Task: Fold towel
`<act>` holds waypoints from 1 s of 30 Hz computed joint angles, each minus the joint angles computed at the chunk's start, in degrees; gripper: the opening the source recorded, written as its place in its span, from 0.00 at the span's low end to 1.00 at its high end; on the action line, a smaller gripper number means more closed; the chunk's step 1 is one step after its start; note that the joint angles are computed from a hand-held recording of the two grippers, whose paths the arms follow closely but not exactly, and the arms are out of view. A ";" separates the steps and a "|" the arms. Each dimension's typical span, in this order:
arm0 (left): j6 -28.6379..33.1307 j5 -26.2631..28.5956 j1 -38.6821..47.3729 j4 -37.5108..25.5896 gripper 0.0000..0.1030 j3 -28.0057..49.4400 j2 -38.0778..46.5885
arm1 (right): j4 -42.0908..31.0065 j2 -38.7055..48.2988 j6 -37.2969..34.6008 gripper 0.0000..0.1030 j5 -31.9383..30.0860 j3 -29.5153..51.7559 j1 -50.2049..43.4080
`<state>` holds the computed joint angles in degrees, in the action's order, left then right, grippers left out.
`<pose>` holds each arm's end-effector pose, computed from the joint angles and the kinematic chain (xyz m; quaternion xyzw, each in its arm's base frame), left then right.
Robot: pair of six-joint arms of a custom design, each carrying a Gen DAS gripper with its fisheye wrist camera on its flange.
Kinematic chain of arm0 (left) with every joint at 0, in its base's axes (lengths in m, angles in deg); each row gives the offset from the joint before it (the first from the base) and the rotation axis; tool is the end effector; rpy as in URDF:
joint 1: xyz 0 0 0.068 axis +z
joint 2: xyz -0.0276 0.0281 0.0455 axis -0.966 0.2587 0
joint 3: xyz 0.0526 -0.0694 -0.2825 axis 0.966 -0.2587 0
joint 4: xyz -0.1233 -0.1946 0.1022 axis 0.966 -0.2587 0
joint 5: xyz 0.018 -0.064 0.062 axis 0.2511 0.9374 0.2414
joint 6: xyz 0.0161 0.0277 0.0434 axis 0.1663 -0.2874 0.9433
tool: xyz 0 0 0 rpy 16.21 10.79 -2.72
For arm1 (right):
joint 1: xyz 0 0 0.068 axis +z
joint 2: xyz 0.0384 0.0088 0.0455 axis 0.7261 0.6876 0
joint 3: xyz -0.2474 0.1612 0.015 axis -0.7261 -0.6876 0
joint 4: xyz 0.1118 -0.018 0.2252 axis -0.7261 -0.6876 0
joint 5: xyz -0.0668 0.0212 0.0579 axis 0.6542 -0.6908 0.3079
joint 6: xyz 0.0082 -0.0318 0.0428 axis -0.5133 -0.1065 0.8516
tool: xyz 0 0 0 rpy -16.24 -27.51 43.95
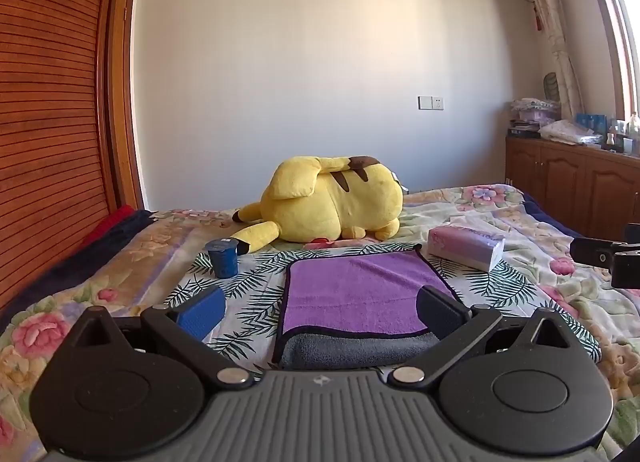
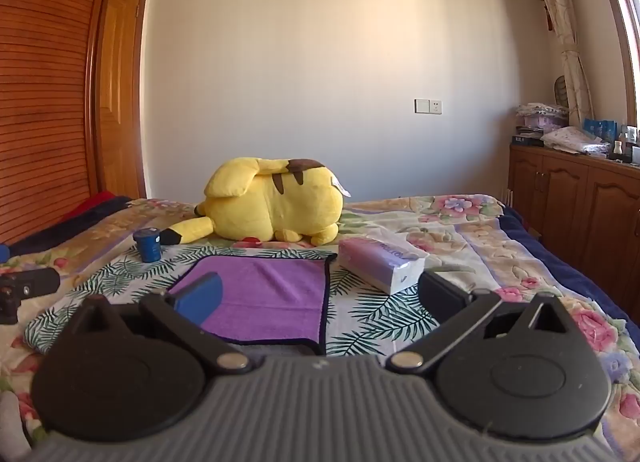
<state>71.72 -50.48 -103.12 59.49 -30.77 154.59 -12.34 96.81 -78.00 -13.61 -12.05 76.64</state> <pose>0.2319 -0.0997 0.2311 -0.0458 0.8044 0.0784 0.5871 0.3145 0.1729 0.2140 -0.1063 0.7749 0.0981 0.6153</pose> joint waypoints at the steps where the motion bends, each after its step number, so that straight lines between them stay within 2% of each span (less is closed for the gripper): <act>1: 0.13 -0.08 -0.01 0.25 0.84 -0.07 0.03 | 0.13 0.01 0.22 1.00 -0.08 -0.04 -0.02; 30: 0.61 -0.26 0.05 1.31 0.84 -0.44 0.18 | 0.05 0.29 0.15 1.00 -0.07 0.12 -0.02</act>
<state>72.33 -50.74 -103.07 60.80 -31.21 154.77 -12.29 97.10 -77.85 -13.67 -11.93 76.63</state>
